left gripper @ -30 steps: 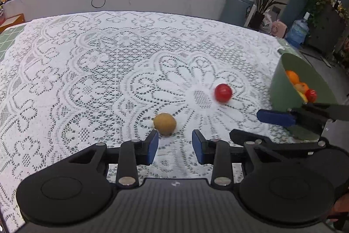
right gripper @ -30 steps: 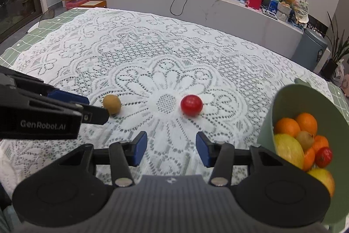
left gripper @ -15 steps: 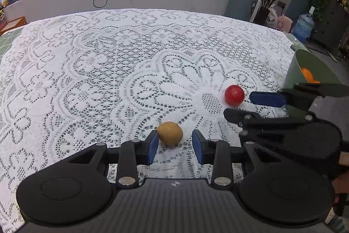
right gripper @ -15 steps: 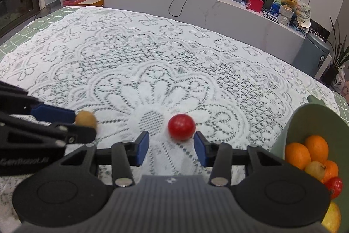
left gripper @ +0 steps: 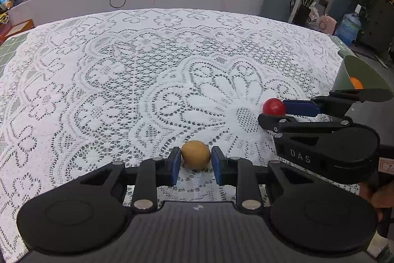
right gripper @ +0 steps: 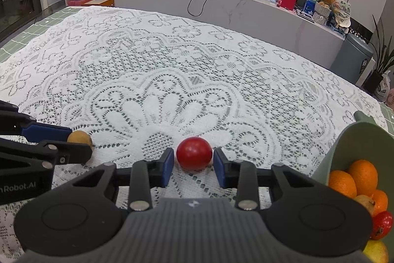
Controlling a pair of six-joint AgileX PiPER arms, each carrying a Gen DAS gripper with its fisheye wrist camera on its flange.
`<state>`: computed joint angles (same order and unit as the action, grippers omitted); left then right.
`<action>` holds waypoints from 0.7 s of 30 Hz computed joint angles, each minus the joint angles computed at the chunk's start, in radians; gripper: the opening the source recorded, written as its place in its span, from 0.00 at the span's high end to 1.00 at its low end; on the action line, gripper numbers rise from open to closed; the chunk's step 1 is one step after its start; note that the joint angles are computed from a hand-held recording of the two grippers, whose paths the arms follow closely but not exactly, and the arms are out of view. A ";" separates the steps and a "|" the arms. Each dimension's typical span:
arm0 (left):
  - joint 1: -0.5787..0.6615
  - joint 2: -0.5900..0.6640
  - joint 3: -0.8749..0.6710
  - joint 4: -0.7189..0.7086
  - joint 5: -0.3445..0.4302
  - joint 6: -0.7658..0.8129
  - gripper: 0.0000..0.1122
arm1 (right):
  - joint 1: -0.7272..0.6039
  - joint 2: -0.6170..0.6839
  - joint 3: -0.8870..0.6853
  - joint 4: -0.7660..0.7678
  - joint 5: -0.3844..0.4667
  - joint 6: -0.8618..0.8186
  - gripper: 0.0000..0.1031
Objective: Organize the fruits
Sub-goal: 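Carry the kiwi with the left gripper to the colander while the right gripper carries its tomato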
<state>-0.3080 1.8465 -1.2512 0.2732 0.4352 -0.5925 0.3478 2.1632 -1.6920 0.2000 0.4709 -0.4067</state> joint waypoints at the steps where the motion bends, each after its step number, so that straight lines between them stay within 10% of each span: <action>1: 0.000 0.001 -0.001 -0.001 0.000 0.003 0.73 | -0.001 0.001 -0.001 0.000 0.001 -0.002 0.70; 21: -0.014 -0.083 0.029 0.020 -0.004 -0.025 0.74 | -0.008 -0.144 0.150 0.064 -0.019 -0.058 0.73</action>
<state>-0.3220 1.7640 -1.2224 0.2934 0.4317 -0.6177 0.3400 2.0191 -1.5425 0.2645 0.4518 -0.4648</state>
